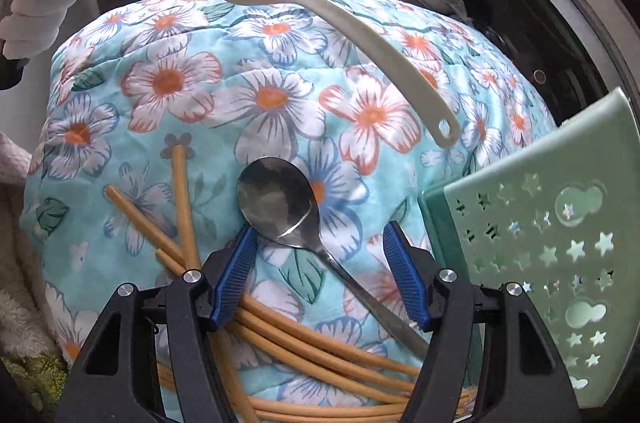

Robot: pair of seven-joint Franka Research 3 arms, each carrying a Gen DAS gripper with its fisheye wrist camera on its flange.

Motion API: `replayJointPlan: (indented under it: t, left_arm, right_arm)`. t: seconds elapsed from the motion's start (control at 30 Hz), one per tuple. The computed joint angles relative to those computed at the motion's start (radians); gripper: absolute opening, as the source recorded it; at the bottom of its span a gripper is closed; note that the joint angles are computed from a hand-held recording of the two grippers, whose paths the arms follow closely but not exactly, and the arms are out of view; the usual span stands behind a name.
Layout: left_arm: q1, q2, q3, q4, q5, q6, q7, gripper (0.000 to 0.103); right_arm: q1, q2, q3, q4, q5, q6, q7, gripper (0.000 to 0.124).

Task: Organize utensils
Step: 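Lift the ladle with the left gripper while the right gripper carries the spoon toward the green basket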

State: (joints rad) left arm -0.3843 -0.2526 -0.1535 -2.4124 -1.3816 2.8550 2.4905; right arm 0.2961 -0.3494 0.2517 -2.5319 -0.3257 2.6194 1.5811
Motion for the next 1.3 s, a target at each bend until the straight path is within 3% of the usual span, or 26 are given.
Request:
replayJointPlan:
  t: [0.1, 0.17, 0.27, 0.63, 0.77, 1.0, 1.3]
  left_arm:
    - [0.004, 0.008, -0.001, 0.003, 0.013, -0.004, -0.012, 0.005]
    - [0.005, 0.010, 0.001, 0.006, 0.019, -0.007, -0.013, 0.005]
    - [0.005, 0.012, 0.002, 0.010, 0.011, -0.006, -0.006, 0.005]
    - [-0.002, -0.013, 0.003, 0.009, 0.008, 0.025, 0.007, 0.005]
    - [-0.010, -0.034, 0.007, 0.004, 0.016, 0.045, 0.008, 0.005]
    - [-0.037, -0.065, 0.026, 0.009, -0.002, 0.075, 0.041, 0.005]
    - [-0.056, -0.072, 0.015, 0.103, -0.055, 0.103, 0.181, 0.005]
  right_arm:
    - [-0.022, -0.023, 0.028, -0.018, -0.054, 0.025, 0.048, 0.061]
    - [-0.028, -0.030, 0.040, -0.020, -0.074, 0.029, 0.069, 0.047]
    - [-0.057, -0.043, 0.079, -0.024, -0.142, 0.028, 0.144, 0.040]
    - [-0.080, 0.018, 0.114, 0.006, -0.361, 0.039, 0.379, 0.038]
    - [-0.027, 0.011, 0.075, -0.003, -0.308, 0.041, 0.393, 0.013]
    - [-0.032, -0.054, 0.086, -0.045, -0.303, 0.074, 0.476, 0.006]
    - [-0.122, -0.266, 0.092, -0.128, -0.195, 0.178, 0.564, 0.003]
